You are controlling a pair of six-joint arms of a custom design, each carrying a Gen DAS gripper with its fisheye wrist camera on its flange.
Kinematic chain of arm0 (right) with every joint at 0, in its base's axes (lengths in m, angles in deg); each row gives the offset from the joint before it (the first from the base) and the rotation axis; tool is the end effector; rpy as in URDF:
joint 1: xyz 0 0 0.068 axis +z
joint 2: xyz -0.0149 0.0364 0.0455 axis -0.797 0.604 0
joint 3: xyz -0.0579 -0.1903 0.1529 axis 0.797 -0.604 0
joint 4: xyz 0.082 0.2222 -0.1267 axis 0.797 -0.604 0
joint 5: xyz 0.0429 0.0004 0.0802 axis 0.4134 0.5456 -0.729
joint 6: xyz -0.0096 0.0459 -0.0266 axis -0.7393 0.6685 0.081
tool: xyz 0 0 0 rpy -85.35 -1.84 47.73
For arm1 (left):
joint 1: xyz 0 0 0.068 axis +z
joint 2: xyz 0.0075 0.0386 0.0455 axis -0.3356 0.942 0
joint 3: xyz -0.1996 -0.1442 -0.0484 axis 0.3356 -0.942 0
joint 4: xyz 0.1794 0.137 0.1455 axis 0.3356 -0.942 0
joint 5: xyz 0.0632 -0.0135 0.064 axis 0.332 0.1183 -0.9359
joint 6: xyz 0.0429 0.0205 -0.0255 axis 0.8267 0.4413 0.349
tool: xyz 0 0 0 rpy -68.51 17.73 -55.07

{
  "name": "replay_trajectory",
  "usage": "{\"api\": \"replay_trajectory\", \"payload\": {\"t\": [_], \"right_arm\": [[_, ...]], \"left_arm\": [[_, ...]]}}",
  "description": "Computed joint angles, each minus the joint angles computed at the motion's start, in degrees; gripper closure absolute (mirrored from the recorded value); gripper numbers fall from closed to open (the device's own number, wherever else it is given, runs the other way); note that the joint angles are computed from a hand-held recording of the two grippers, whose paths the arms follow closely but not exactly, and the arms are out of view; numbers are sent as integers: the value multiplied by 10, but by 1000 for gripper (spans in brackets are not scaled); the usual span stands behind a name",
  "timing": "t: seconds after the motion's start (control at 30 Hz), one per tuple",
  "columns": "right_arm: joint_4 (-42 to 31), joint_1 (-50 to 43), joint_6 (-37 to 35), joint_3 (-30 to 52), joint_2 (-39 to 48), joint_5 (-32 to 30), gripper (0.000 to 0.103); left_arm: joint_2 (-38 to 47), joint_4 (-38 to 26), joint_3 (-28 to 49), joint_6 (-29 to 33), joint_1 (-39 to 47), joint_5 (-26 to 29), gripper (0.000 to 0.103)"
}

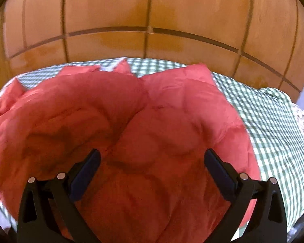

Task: Fold small clothes
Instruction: 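Grasp the jacket bundle edge with the left tool and lift it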

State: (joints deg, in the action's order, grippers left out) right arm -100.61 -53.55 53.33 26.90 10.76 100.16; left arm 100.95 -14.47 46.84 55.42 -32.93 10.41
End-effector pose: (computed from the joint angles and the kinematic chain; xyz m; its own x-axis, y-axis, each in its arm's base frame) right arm 0.1992 -0.0129 0.1686 -0.6396 0.0827 -0.7643 0.2818 0.9502 -0.1330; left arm 0.3253 -0.0787 0.1845 -0.7615 -0.0443 -0.6466 0.0938 0.9796 -0.1776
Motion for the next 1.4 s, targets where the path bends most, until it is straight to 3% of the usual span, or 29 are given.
{"api": "replay_trajectory", "payload": {"t": [0.07,0.23,0.37,0.57,0.6,0.67,0.7,0.77,0.83,0.97,1.1,1.23,1.33,1.4], "right_arm": [[24,10,-17,-6,41,21,2],[70,-8,-22,-24,56,-4,2],[89,-13,-26,-37,53,-14,2],[108,-15,-23,-49,48,-21,2],[109,-14,-22,-49,49,-20,2],[112,-15,-22,-48,52,-18,2],[111,-16,-21,-47,52,-19,2],[92,-17,-23,-39,49,-21,2],[39,-22,-23,-15,32,-28,2],[42,-46,-1,-2,-32,-62,2],[66,-17,-9,102,116,-45,2],[123,25,-34,196,325,39,2],[166,27,-42,206,373,52,2],[171,27,-40,198,367,49,2]], "left_arm": [[-3,9,-9,1,1,6,3],[-13,27,-27,-14,22,39,3],[22,35,-23,-50,70,166,3],[38,22,-4,-35,69,237,4],[40,17,3,-42,64,236,7],[43,6,15,-62,56,222,38],[40,6,17,-74,57,224,43],[25,-2,19,-79,58,221,62],[-3,-17,25,-64,50,205,72],[-58,-33,33,-34,29,183,79],[-88,-36,45,-42,14,186,81],[-103,-38,59,-49,0,189,83],[-103,-45,77,-54,1,205,83],[-98,-60,99,-49,-14,186,83]]}}
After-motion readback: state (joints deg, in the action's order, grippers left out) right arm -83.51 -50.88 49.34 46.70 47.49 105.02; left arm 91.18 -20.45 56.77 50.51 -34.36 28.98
